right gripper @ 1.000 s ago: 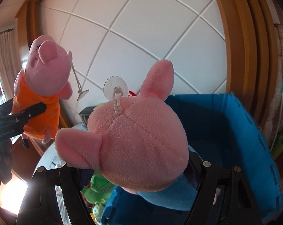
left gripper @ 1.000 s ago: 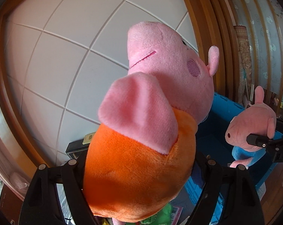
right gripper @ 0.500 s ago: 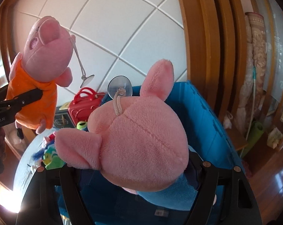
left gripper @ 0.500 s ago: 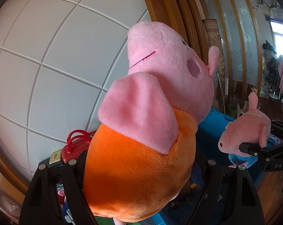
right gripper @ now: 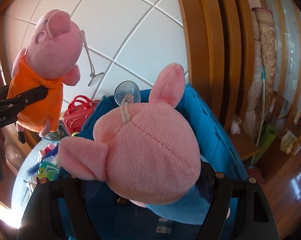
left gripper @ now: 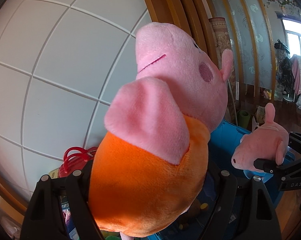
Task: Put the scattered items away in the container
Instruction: 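Open the left tool to drop the orange pig while the right tool drops the blue pig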
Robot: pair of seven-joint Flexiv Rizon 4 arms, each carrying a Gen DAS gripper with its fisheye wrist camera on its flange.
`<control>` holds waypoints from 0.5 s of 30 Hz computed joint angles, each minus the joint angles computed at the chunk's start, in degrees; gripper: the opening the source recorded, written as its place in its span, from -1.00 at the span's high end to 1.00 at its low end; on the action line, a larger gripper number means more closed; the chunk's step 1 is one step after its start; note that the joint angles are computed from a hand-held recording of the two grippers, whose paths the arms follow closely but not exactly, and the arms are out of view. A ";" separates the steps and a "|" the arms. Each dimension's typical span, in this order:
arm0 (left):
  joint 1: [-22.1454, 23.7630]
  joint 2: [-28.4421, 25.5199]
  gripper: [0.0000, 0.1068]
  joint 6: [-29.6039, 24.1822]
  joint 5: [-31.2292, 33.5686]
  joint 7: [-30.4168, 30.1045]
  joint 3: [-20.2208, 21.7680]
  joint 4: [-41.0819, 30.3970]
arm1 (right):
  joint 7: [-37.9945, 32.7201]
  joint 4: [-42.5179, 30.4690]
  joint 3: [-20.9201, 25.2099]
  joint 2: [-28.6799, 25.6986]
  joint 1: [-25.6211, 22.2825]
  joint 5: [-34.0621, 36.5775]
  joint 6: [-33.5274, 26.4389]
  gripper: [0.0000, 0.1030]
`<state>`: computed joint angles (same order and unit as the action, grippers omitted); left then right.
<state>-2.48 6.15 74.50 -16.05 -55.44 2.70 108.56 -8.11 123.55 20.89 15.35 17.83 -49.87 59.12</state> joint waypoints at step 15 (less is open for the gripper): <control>0.82 -3.63 -0.91 -2.05 -2.40 -2.63 -0.37 -2.86 | 1.80 -2.26 -0.99 -2.66 0.18 -4.00 -3.48 -1.00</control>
